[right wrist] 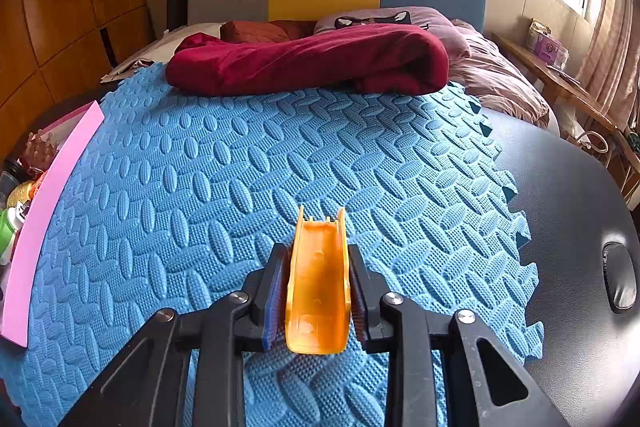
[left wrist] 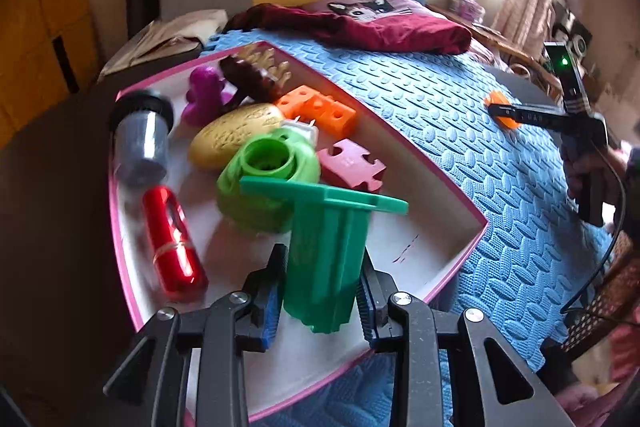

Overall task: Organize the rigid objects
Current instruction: 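Carry the green spool over the white tray with the left gripper, then lower the green spool into the tray and open the left gripper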

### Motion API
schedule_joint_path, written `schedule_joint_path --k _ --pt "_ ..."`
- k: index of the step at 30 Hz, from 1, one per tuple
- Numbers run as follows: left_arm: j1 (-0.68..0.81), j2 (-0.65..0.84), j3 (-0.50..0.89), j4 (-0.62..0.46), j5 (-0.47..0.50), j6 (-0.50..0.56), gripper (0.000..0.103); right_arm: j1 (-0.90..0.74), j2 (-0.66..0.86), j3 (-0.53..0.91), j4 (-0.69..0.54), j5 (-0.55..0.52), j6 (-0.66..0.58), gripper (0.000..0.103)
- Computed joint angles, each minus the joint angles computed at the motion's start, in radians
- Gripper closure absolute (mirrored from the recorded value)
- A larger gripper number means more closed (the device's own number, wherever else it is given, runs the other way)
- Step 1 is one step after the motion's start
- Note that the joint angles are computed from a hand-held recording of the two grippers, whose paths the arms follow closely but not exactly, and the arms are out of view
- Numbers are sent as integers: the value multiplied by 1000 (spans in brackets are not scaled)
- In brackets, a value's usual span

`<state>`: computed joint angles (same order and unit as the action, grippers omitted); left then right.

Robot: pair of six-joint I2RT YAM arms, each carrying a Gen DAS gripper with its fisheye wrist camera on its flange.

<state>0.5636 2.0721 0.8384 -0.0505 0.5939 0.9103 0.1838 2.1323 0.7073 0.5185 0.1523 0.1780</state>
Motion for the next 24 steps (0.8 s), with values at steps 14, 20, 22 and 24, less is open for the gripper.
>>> schedule_joint_path --k 14,20,22,24 --pt "104 -61 -26 -30 37 26 68 1 1 1 1 9 -2 75" --pt "98 -109 -107 147 -32 -41 67 1 -1 -1 1 12 -4 75" --pt "102 -109 -105 160 -39 -62 67 2 -1 -1 0 13 -3 75" --pt "110 -110 -95 154 -38 -89 67 2 -1 0 0 13 -2 75"
